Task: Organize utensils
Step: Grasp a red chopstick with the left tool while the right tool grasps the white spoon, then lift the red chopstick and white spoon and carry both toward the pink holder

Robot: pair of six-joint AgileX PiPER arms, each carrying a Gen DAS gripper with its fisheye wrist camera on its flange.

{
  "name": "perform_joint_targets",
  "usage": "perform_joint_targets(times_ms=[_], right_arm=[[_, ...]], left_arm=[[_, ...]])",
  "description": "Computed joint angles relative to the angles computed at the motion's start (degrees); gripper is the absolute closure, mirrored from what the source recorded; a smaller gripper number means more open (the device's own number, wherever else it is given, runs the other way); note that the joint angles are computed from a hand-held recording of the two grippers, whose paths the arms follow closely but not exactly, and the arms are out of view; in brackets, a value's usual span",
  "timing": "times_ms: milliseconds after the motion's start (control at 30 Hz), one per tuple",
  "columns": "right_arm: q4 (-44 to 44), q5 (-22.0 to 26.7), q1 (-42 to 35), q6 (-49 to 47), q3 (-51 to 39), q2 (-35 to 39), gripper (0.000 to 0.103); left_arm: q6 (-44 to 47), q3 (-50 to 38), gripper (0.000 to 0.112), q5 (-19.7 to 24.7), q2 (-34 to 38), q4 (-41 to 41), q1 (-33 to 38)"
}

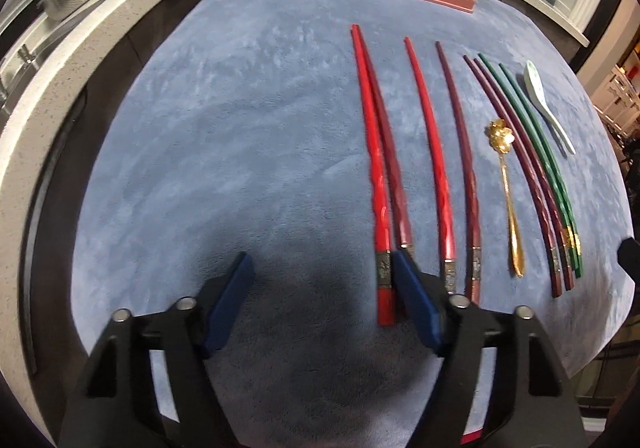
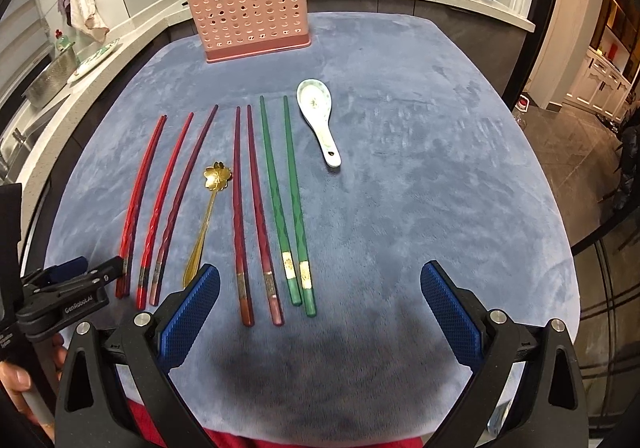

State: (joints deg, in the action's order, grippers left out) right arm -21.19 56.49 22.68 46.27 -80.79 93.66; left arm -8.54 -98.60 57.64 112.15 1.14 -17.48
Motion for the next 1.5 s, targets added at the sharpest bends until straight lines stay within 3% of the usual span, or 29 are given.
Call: perform_joint_targets(times_ms=[100, 200, 333, 433, 567, 967, 1500], right_arm=[[0.1, -0.84, -0.75, -0.99, -0.91, 1.32, 0.008], [0.13, -1.74, -2.01, -2.09, -2.0, 2.84, 0.014], [1.91, -3.53, -4.9, -4.35, -4.08, 5.16, 0.028], [3.54, -4.95, -7.26, -6.55, -6.5, 7.53, 0.041], [6.16, -5.92, -9.94, -10.18, -10.49, 11.38, 0.057], [13.13, -5.55, -13.66, -18.08, -18.96, 20.06, 0.087], [11.49, -7.09, -13.27, -17.94, -18.1, 14.35, 0.093]], left_arm=[[-0.01, -0.32, 0.055, -0.02, 0.34, 0.33, -0.25], [-0.1, -1.3, 0.07, 0.07, 0.86, 0.3, -0.11], [0.82, -3.44, 0.091, 0.88, 2.01, -0.76, 0.68], [0.88, -4.92, 0.098, 1.28, 2.94, -0.53, 0.44], [0.17, -5.21, 0.101, 1.04, 3.37, 0.85, -0.31], [-0.26, -7.91, 0.101, 2.36, 5.12, 0.25, -0.17], [0.6, -10.21, 0.105, 2.3, 2.51, -1.83, 1.26]])
